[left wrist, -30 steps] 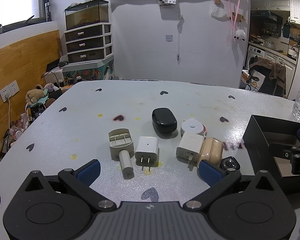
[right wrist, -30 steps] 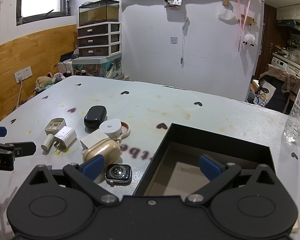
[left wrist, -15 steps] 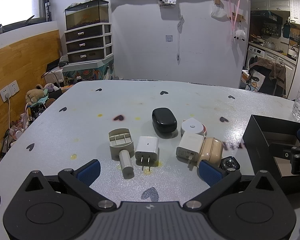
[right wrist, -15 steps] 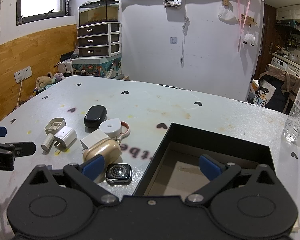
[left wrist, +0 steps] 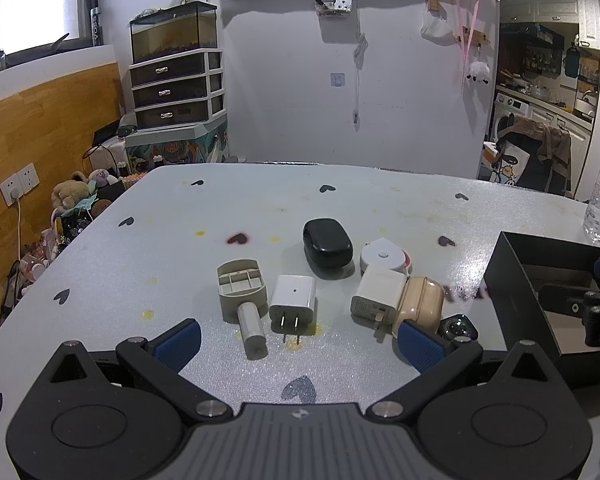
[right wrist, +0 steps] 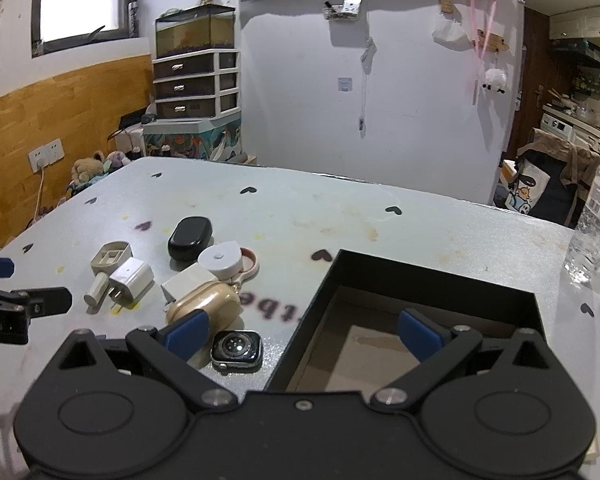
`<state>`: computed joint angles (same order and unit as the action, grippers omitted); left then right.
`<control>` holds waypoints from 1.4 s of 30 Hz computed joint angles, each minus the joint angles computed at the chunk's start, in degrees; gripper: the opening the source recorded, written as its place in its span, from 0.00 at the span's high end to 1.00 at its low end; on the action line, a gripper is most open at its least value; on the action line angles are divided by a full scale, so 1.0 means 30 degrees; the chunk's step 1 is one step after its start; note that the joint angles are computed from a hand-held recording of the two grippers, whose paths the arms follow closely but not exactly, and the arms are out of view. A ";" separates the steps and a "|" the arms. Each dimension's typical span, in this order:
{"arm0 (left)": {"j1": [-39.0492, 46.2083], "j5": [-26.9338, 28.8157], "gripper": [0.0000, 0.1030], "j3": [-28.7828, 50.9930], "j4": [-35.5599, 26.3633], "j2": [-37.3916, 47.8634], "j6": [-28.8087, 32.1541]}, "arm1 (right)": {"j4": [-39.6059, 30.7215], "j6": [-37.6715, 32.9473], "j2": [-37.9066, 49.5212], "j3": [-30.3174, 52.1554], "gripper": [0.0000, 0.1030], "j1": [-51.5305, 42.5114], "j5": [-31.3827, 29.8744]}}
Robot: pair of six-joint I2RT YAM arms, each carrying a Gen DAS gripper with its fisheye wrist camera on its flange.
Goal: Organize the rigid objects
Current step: 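Reach the left tool to the beige toothbrush holder and grasp it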
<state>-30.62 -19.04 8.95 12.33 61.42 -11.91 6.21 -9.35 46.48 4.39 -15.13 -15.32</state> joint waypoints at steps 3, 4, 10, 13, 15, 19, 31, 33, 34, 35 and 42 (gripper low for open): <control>-0.0223 -0.0252 0.00 0.0016 -0.0031 -0.0153 -0.0170 | -0.0192 0.0050 -0.0236 0.0090 0.00 -0.1187 -0.0568; -0.0284 -0.0322 0.00 -0.0008 -0.0010 -0.0186 -0.0227 | -0.0257 0.0009 -0.0326 0.0105 0.00 -0.1621 -0.0648; -0.0163 -0.0213 0.00 0.0082 0.0610 0.0383 -0.0207 | -0.0433 -0.1254 -0.0741 0.0047 0.01 -0.5541 -0.1921; -0.0262 -0.0133 0.00 0.0211 0.1103 0.1038 -0.0212 | -0.0327 -0.2044 -0.0484 0.0034 0.07 -0.7779 -0.2564; -0.0308 -0.0024 0.00 0.0272 0.1457 0.1467 -0.0222 | -0.0051 -0.2522 0.0067 0.0068 0.11 -0.9197 -0.2871; -0.0102 0.0662 0.00 0.0329 0.2293 0.2320 -0.0237 | 0.0577 -0.3749 0.1629 0.0176 0.18 -1.2114 -0.3718; 0.0257 -0.0061 0.00 0.1143 0.3729 0.5638 -0.0432 | 0.1114 -0.6474 0.8013 0.1541 0.68 -1.4664 -0.4636; 0.0723 0.0018 0.00 0.1378 0.3740 0.6201 -0.0395 | 0.0252 -0.6937 0.8632 0.2080 0.68 -1.4693 -0.5039; 0.1028 0.0242 0.00 0.1400 0.3899 0.6447 -0.0311 | 0.0164 -0.6985 0.8878 0.2204 0.68 -1.4582 -0.5024; 0.1459 0.0583 0.00 0.1490 0.3991 0.6744 -0.0225 | 0.0209 -0.6888 0.8899 0.2224 0.72 -1.4298 -0.4707; 0.4222 0.2882 0.20 0.1928 0.5889 0.9066 0.0131 | 0.1204 -0.6654 0.9779 0.2405 0.97 -1.4392 -0.4442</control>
